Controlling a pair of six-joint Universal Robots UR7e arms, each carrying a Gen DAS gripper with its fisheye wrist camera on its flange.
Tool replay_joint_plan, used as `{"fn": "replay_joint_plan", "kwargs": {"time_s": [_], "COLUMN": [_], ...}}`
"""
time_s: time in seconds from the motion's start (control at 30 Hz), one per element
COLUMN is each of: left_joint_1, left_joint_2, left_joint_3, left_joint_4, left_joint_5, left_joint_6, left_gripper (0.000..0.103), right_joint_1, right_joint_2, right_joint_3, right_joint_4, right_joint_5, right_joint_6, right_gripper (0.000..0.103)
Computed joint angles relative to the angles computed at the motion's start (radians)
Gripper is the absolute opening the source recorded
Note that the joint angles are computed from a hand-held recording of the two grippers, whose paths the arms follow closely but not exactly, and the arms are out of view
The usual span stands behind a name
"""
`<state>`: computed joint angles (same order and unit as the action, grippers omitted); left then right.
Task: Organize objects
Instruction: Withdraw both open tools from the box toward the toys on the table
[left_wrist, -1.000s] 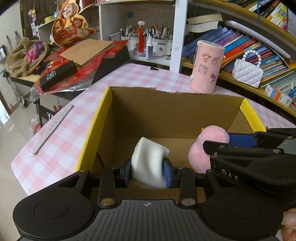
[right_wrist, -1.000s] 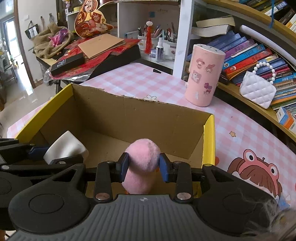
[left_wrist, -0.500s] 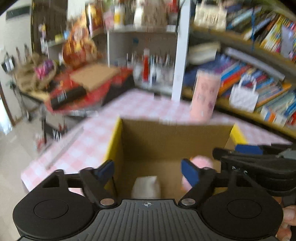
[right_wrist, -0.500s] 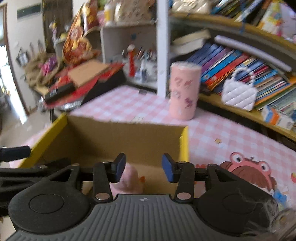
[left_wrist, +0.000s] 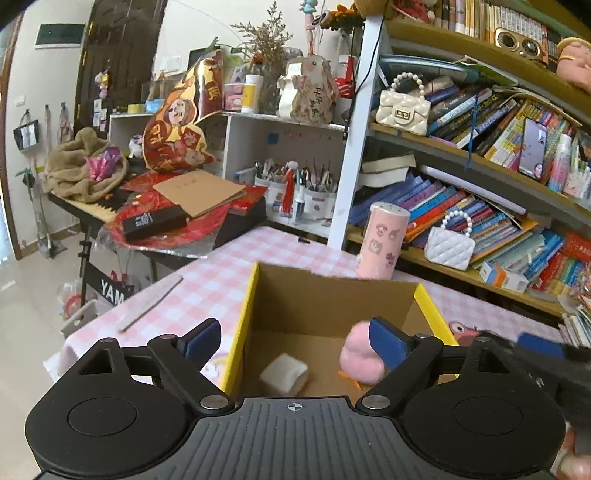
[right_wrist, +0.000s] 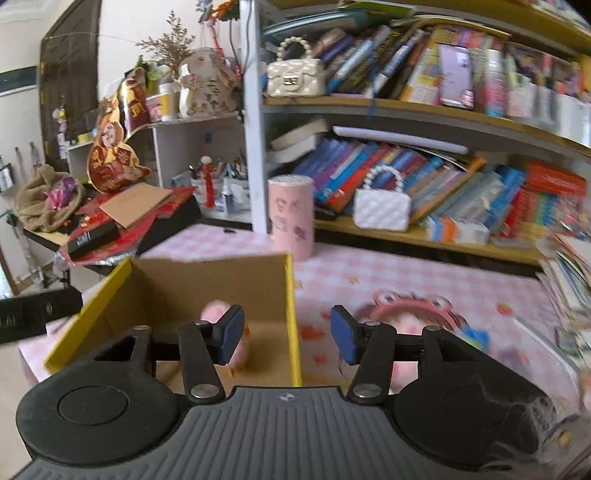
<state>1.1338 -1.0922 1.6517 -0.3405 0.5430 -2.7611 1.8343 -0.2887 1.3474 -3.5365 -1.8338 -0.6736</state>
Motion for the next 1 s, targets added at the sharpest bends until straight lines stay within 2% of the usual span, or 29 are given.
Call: {"fn": "replay_joint_plan", "kwargs": {"time_s": [0.33,0.6,0.77,1.0], "left_joint_1": [-0.052,-0.096,-0.117,-0.132], "left_joint_2": [-0.012,0.002,0.029,0.083], "left_joint_3": [0.141,0.205,0.207,0.182], "left_joint_4": [0.1,0.186,0.278,0.339], "left_joint_5": [-0.06,-0.09,-0.056,0.017], "left_joint_6": [-0.132,-0.225,-0.295,-0.285], "left_gripper": [0.089,0.089,0.089,0.089], "right_joint_1": [-0.01,-0.016,-0.022,-0.042], "right_joint_2": [-0.06,-0.088,-0.106,-0.131], "right_joint_3": [0.312,0.449,0.499,0.546], "right_joint_4": [-0.231,-0.349,-0.42,-0.478], "right_joint_5": [-0.127,-0.223,-0.288,-0.361], "right_joint_6": [0.011,0.042,0.078,0.126], "right_gripper": [0.052,0.057,0.057,0.057]}}
